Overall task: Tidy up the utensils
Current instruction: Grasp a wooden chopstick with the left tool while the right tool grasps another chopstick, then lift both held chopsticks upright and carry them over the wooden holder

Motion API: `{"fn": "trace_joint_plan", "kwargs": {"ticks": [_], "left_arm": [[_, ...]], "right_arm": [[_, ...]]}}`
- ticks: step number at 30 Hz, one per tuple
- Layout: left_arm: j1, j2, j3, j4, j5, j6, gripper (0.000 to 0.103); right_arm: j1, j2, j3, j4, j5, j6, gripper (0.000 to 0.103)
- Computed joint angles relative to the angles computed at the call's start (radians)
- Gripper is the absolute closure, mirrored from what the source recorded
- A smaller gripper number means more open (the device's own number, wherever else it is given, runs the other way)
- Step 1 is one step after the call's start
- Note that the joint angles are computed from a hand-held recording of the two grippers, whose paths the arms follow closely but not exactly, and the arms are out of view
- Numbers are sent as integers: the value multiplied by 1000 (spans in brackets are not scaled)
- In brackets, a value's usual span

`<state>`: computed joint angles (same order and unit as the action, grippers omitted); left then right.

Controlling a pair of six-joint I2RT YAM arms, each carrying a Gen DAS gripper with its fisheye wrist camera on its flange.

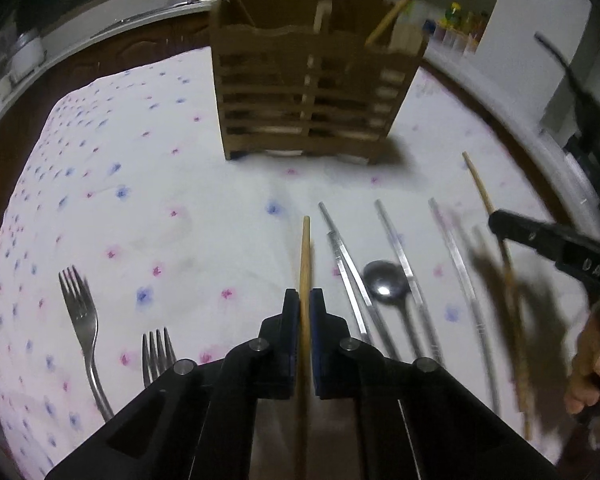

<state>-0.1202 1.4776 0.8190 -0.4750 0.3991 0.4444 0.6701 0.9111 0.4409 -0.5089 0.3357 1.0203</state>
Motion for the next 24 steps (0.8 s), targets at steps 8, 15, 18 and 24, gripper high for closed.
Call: {"fn": "trace_joint_plan", "kwargs": {"ticks": [8,15,18,24], "left_arm": [[162,-186,2,-191,159,131,100],[391,-272,84,-462,359,308,100],[497,-282,128,-583,433,421,100],[721,-263,210,-867,550,728,103]], "right_arm": [[207,-76,69,-149,152,153,96],[405,-52,175,-298,317,299,96],[471,-32,222,-355,379,352,96],[597,37,329,-505,501,476,96]]}}
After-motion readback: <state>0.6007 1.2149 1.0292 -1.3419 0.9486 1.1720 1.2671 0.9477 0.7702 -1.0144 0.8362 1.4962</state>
